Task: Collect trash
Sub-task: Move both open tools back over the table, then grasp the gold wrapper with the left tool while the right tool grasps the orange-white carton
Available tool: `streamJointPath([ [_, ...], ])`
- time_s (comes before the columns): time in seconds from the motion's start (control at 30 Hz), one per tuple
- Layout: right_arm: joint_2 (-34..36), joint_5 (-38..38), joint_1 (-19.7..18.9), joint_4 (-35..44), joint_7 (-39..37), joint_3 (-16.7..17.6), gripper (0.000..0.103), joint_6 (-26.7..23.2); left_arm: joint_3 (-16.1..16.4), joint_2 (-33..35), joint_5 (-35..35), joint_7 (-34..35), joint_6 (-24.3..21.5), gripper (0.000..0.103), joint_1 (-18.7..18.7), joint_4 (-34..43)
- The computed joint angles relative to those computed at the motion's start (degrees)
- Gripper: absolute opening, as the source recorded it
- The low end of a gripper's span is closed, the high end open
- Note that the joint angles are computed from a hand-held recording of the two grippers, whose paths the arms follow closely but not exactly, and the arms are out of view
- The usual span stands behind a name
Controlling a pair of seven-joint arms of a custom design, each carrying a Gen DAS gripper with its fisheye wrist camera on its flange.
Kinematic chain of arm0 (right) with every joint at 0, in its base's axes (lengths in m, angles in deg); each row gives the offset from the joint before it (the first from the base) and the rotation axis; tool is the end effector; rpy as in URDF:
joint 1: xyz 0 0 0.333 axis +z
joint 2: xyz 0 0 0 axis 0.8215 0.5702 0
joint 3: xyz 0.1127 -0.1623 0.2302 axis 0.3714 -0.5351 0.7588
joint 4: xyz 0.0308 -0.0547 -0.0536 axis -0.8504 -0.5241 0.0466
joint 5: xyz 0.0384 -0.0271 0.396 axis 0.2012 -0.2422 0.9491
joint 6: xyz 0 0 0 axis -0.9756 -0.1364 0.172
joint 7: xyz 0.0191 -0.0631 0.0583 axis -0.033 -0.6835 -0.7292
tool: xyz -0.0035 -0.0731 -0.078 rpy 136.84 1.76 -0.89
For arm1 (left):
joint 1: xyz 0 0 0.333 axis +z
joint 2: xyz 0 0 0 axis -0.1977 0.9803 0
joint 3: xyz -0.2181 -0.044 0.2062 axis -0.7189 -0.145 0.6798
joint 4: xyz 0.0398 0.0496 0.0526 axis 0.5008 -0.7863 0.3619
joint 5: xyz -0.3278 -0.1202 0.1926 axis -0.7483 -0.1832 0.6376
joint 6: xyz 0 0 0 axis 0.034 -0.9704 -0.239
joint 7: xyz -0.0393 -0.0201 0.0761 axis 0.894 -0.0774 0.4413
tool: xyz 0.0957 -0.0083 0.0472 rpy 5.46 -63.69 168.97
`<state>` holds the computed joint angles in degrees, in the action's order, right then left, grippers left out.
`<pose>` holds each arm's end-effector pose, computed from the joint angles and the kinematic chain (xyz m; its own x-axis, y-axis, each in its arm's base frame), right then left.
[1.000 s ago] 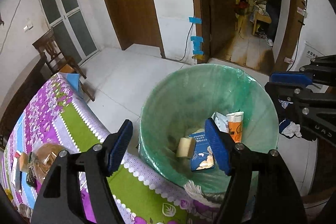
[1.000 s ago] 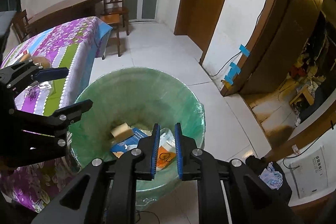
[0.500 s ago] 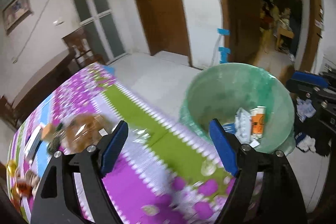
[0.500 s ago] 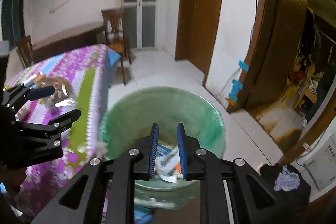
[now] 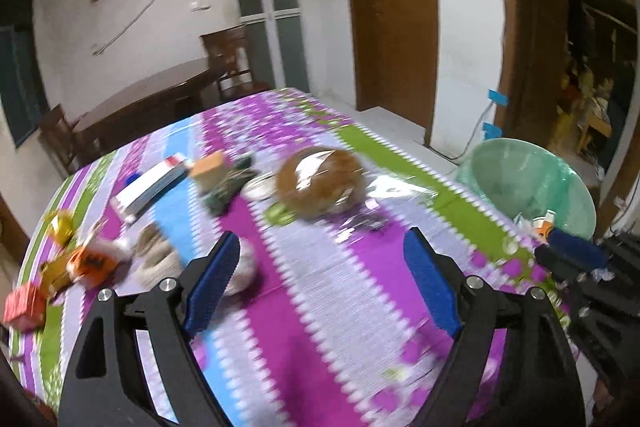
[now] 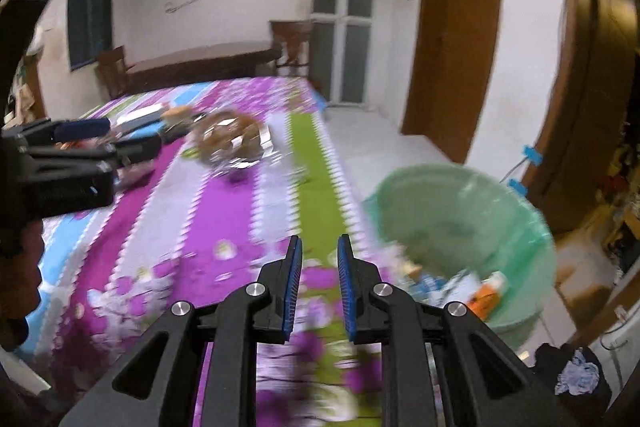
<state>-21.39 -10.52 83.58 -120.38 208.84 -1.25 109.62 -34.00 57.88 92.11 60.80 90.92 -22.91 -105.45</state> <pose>0.6231 0.3122 0.4758 0.2369 -0.9713 0.0186 -0.5795 -0.1567 -0.7997 0.6293 -0.2088 0.5213 -0.0338 -0.9947 -0.0970 -0.5901 0.0982 -0.8014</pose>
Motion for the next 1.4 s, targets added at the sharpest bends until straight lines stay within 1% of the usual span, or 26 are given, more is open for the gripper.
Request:
streamJointPath([
  [0.1, 1.77, 4.2, -0.76, 1.87, -3.69, 3.04, 0.02, -0.82, 1.14, -3.89, 2.64, -3.42, 0.63, 0.083, 1.27, -4.68],
  [0.2, 2.63, 8.09, -0.63, 2.64, -6.24, 4.48, 0.031, -0.8, 1.02, -7.1, 2.12, -4.4, 1.01, 0.086, 4.42, -8.42],
  [0.27, 3.77, 10.37, -0.42, 4.21, -8.23, 5.23, 0.033, -1.32, 0.89, -8.33, 1.83, -3.94, -1.16, 0.088, 6.56, -9.0],
  [0.33, 3.96, 12.41, -0.23, 4.39, -10.17, 5.9, 0.034, -1.38, 1.06, -8.9, 3.29, -4.62, -6.38, 0.09, 8.57, -7.63],
  [0.37, 3.67, 13.23, -0.16, 3.98, -11.01, 6.07, 0.037, -1.24, 0.99, -8.52, 3.14, -2.91, -9.67, 0.092, 9.42, -6.02],
  [0.4, 3.32, 14.18, -0.23, 3.47, -12.13, 6.51, 0.039, -1.1, 1.14, -7.91, 0.83, 2.67, -13.1, 0.092, 10.49, -3.95],
  [0.47, 3.37, 16.86, -1.39, 3.44, -15.56, 7.8, 0.045, -0.99, 1.89, -7.4, -3.3, 13.87, -14.61, 0.092, 12.93, -1.76],
  [0.6, 4.01, 22.29, -2.69, 4.19, -21.3, 10.16, 0.049, -1.47, 2.46, -3.31, -19.58, 40.8, -19.58, 0.092, 17.5, 4.32],
  [0.63, 4.26, 23.42, -2.72, 4.68, -22.36, 10.48, 0.05, -1.71, 2.66, -2.05, -21.18, 45.83, -20.43, 0.092, 18.29, 5.54],
  [0.7, 4.93, 24.38, -1.88, 6.02, -23.24, 10.07, 0.051, -2.39, 3.41, 1.27, -20.32, 52.63, -22.85, 0.092, 18.87, 8.58],
  [0.73, 5.11, 24.78, -1.57, 6.43, -23.64, 9.94, 0.053, -2.57, 3.72, 1.95, -20.26, 53.75, -23.26, 0.092, 18.95, 9.07],
  [0.77, 5.4, 25.08, -1.17, 6.97, -23.9, 9.83, 0.055, -2.69, 3.57, 3.6, -21.93, 56.67, -23.74, 0.092, 19.43, 10.77],
  [0.83, 5.81, 25.44, -0.36, 7.63, -24.11, 9.54, 0.055, -2.93, 3.43, 5.42, -22.88, 61.25, -23.99, 0.092, 19.51, 11.91],
  [0.9, 6.1, 25.94, 0.05, 8.04, -24.54, 9.56, 0.055, -3.36, 4.09, 8.46, -21.03, 63.11, -26.11, 0.092, 18.47, 14.74],
  [0.93, 6.2, 26.54, -0.05, 8.12, -25.12, 9.99, 0.055, -3.74, 4.43, 9.98, -20.27, 64.02, -27.37, 0.095, 18.03, 16.24],
  [0.97, 6.21, 27.01, -0.12, 8.06, -25.58, 10.21, 0.055, -3.96, 5.05, 10.83, -18.81, 63.36, -26.59, 0.097, 17.44, 16.68],
  [1.0, 6.08, 27.46, -0.21, 7.77, -26.03, 10.41, 0.055, -4.09, 4.75, 12.2, -20.46, 64.48, -26.82, 0.096, 17.97, 18.63],
  [1.03, 5.92, 27.96, -0.37, 7.36, -26.61, 10.69, 0.055, -4.17, 4.49, 12.89, -22.34, 65.37, -28.39, 0.088, 18.37, 20.02],
  [1.07, 5.81, 28.51, -0.6, 7.07, -27.29, 11.01, 0.055, -4.31, 3.82, 13.59, -25.25, 66.76, -29.56, 0.071, 19.17, 21.42],
  [1.1, 5.75, 29.21, -0.93, 6.84, -28.05, 11.4, 0.054, -4.64, 2.49, 13.94, -29.49, 69.55, -31.19, 0.061, 20.4, 22.52],
  [1.13, 5.65, 29.67, -1.01, 6.47, -28.3, 11.42, 0.053, -4.58, 2.06, 14.01, -31.23, 71.04, -32.16, 0.041, 20.57, 22.91],
  [1.17, 5.71, 30.16, -1.12, 6.34, -28.58, 11.51, 0.049, -4.55, 2.04, 13.38, -31.87, 71.59, -31.93, 0.03, 20.18, 21.94],
  [1.2, 5.78, 30.94, -1.49, 6.3, -29.15, 11.87, 0.047, -4.69, 2.27, 11.93, -30.88, 70.87, -29.11, 0.027, 19.36, 18.96],
  [1.27, 5.86, 32.14, -1.8, 6.12, -29.61, 12.09, 0.041, -4.68, 2.15, 9.87, -31.53, 69.74, -25.76, 0.019, 18.64, 15.31],
  [1.33, 5.61, 32.93, -2.1, 5.63, -30.41, 12.34, 0.038, -4.06, 0.21, 7.39, -37.41, 72.41, -26.57, 0.019, 19.51, 12.8],
  [1.4, 5.5, 32.79, -1.69, 5.39, -30.4, 11.83, 0.037, -3.28, -2.73, 2.07, -45.25, 79.7, -26.57, 0.019, 20.11, 6.54],
])
